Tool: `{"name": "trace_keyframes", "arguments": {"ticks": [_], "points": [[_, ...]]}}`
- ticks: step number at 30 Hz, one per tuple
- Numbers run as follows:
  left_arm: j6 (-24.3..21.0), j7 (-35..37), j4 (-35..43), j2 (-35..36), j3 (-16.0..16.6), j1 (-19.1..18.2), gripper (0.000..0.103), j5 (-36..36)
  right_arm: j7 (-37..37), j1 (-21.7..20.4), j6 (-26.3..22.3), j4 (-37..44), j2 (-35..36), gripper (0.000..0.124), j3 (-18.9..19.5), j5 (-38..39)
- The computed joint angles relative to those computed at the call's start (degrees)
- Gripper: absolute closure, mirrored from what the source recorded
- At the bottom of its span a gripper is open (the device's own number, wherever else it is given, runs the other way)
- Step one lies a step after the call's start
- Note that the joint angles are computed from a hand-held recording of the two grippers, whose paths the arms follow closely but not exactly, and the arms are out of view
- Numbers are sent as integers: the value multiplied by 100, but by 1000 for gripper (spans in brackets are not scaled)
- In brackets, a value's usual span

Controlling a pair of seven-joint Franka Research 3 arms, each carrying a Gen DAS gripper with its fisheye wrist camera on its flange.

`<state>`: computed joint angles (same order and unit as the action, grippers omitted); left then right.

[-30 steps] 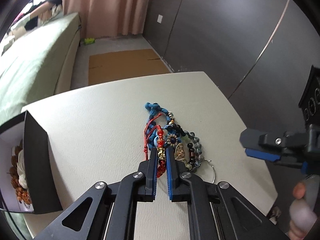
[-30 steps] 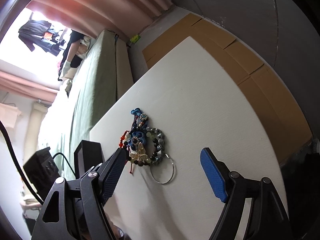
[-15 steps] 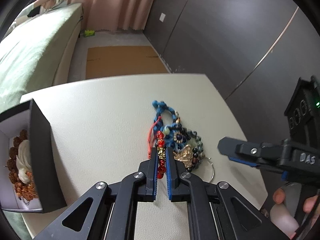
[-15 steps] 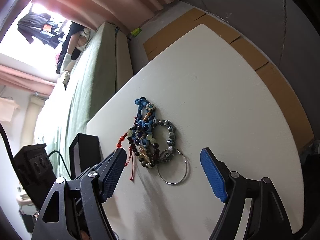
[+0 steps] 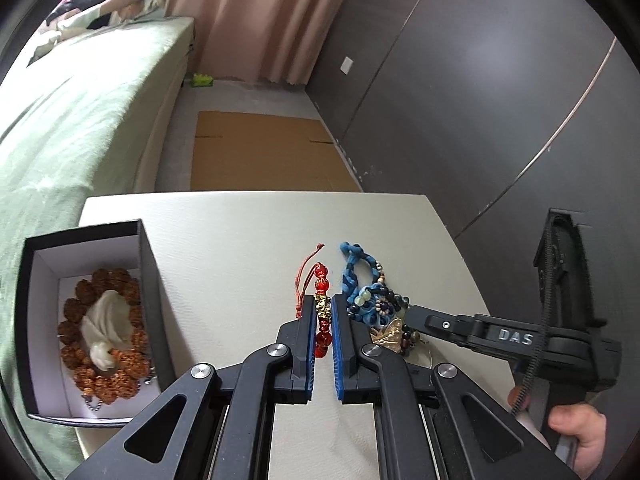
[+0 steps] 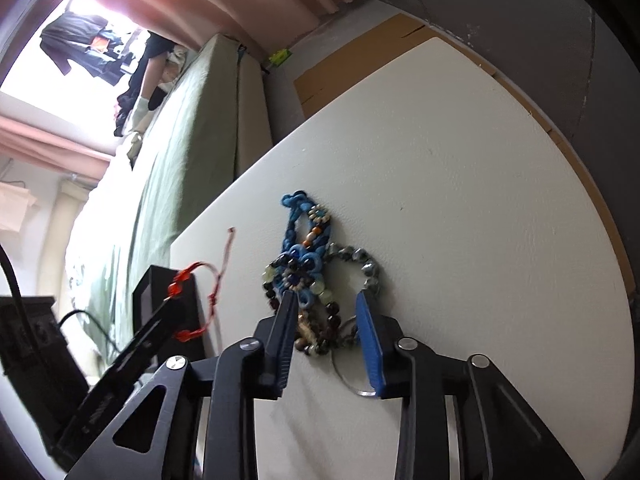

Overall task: Organize jewelry
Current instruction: 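Carry the red bracelet to the box with left while right grasps grey strand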

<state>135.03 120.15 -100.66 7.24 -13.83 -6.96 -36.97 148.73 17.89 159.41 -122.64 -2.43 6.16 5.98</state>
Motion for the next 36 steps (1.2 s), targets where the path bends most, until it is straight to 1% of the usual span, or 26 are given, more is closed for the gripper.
{"name": "trace_keyframes", "arguments": {"ticks": [2,5,9,10,11,12,15,18,20,24,27,29,31,36], "points": [[-4,22,-31,-49,17,27,96,-31,38,-6,-42,55,54,102,-4,-62],[0,53,-102,-155,59,55,96,-122,118,7,-184,172,129,104,-11,-186],[-22,125,-173,-289,140,99,96,-257,71,77,-561,499,325,104,-17,-341],[-23,138,-186,-317,163,105,96,-278,33,100,-674,587,387,106,-24,-351],[-22,168,-227,-374,192,121,96,-319,151,125,-727,621,393,112,-44,-519],[-29,190,-226,-387,219,130,96,-346,271,148,-812,654,389,114,-57,-651],[-29,266,-299,-504,310,179,96,-475,660,175,-627,502,224,114,-68,-1025],[-26,294,-362,-610,405,224,96,-601,943,157,-432,401,9,114,1,-1424],[-38,278,-394,-673,469,257,96,-652,1244,110,-471,396,-121,114,86,-1823],[-63,323,-453,-780,589,325,96,-777,1465,37,-351,407,-288,114,242,-2101],[-95,348,-463,-823,668,380,96,-841,1384,65,-484,707,-200,114,336,-2263],[-92,338,-466,-842,723,429,96,-884,1282,134,-676,1053,-29,114,356,-2361],[-104,320,-454,-850,756,464,96,-960,1165,234,-862,1369,139,114,336,-2416],[-97,200,-380,-815,833,591,96,-1058,753,509,-1005,2039,580,114,207,-2315]]}}
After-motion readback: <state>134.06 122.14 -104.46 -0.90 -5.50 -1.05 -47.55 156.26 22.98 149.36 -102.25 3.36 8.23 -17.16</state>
